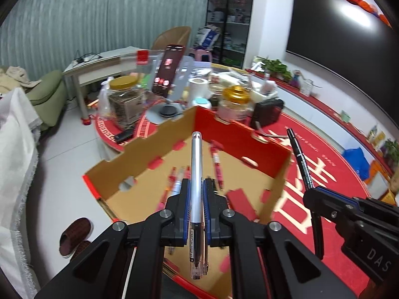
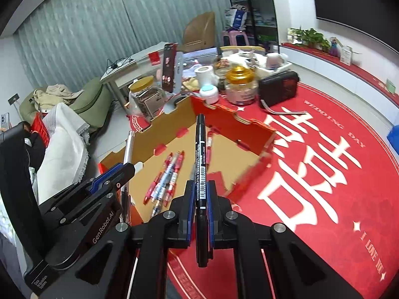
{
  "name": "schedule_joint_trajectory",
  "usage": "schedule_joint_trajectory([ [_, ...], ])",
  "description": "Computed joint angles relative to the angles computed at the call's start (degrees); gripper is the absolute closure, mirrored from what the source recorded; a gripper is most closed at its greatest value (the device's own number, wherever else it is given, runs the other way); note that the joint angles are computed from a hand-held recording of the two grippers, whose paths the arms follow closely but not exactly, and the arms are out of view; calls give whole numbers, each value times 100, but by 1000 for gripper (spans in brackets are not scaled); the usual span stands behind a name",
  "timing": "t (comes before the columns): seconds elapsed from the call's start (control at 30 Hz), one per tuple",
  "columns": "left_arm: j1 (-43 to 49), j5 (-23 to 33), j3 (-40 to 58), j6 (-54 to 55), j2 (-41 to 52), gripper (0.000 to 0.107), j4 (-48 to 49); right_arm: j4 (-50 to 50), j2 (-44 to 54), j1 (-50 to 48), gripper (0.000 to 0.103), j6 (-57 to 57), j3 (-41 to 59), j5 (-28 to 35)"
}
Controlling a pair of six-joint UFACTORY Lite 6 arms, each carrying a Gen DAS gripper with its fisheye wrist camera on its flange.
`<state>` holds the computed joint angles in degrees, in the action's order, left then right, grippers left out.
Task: Organize rigid objects
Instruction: 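Carry the silver pen and black marker over the cardboard box, then lower the silver pen and black marker into the box and open both tools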
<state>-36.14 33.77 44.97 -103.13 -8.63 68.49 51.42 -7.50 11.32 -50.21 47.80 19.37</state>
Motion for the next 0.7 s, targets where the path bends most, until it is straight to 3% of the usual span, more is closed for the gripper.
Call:
schedule_joint_trajectory([
  [0.7, 1010, -688, 269, 203, 792, 97, 127, -1397, 1478, 691, 93, 1489, 1262, -260],
])
